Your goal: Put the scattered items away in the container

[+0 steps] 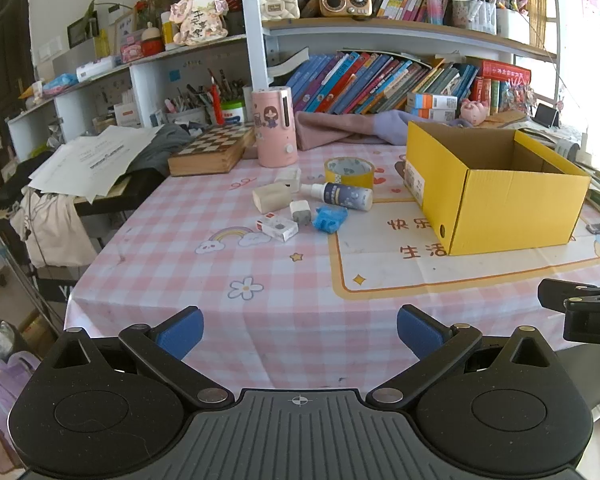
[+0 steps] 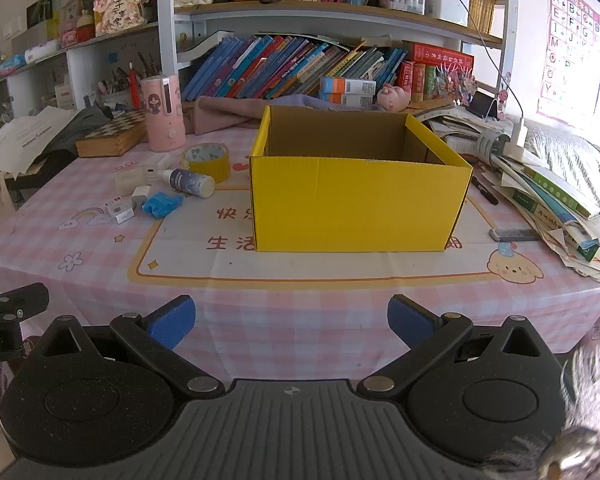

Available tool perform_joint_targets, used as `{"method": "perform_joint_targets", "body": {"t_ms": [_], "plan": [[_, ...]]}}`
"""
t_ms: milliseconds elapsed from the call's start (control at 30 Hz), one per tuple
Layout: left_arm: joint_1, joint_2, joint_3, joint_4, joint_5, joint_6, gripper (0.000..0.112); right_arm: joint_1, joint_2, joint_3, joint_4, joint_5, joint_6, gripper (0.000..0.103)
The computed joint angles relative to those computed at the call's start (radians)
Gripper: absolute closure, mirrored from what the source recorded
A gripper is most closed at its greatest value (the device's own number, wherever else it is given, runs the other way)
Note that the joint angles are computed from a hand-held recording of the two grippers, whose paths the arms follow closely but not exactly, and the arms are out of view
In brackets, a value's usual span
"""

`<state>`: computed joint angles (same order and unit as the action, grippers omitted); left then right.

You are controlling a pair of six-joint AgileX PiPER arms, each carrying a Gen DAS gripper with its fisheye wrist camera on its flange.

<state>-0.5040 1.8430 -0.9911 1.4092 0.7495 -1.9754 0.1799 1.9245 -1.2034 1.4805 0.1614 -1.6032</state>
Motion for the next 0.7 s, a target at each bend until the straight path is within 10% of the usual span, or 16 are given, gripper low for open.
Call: {"method": "perform_joint_targets", "body": {"t_ms": [700], "plan": [[-0.030, -0.020, -0.056, -0.096, 0.042, 0.118, 0.009, -0.009, -0.011, 0.010, -0.005, 0.005, 0.004, 0.000]]}}
